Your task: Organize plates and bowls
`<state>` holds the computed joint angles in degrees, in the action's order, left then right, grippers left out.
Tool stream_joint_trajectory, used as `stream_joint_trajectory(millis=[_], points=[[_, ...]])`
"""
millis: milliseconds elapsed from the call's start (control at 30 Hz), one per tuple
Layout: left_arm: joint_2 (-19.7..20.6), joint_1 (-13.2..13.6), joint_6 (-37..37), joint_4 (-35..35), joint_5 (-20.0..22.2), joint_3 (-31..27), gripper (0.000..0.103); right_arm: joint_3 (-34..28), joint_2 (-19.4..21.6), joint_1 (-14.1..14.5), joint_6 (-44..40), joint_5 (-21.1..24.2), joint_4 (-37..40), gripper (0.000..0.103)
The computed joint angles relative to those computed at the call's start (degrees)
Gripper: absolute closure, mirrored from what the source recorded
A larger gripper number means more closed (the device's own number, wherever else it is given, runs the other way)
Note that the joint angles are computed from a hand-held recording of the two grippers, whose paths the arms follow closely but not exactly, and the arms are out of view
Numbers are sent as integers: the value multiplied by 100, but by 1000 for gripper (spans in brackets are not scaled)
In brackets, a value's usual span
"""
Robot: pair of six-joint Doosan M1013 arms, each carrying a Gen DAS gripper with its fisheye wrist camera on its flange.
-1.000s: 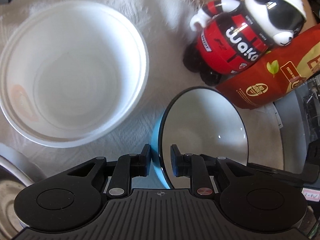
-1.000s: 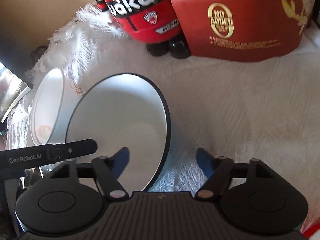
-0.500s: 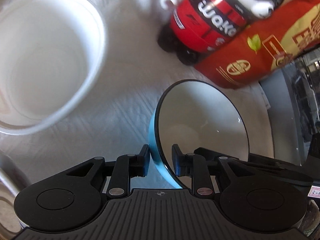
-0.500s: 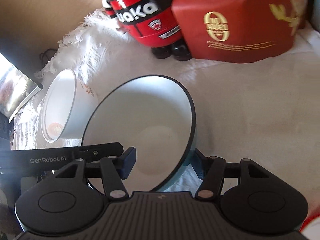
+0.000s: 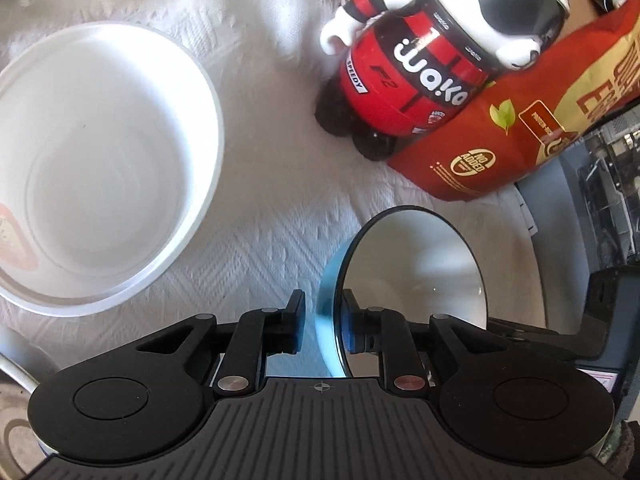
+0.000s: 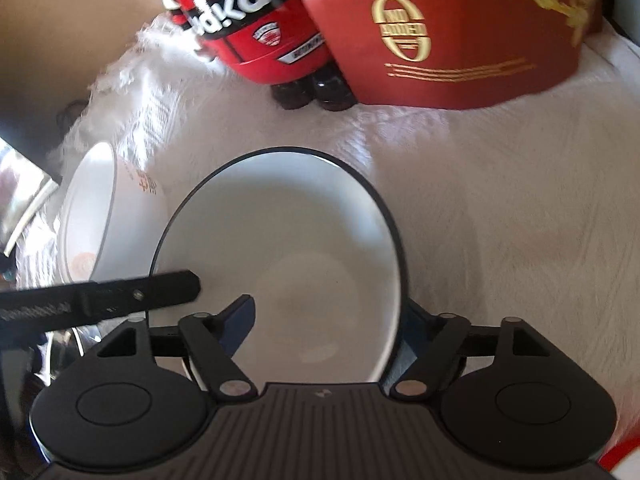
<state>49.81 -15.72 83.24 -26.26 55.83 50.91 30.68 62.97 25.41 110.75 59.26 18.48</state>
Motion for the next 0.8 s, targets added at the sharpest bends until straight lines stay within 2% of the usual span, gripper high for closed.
stream_joint_trajectory(millis=[67,133,300,400,467,533,800], points=[[1,-4,7,27,-4,-5,81,-251,120,6,-95,221,25,12],[11,-7,-20,35,4,-16,81,-404,196,14,-179,349,53,9],[116,-34,-150,173,162,-181,77,-259,140,-46,-356,264,348,9],[218,-82,-247,376,292,-345,77,-238,120,-48,-308,267,274,18],[296,-117,-272,494,374,-461,80,-232,101,-28,-325,264,92,33],[369,-147,-268,567,466,-575,83,-179,71,-33,-344,223,62,39],[470,-232,-271,786,599,-753,82,234,-106,-108,-530,-126,519,39]])
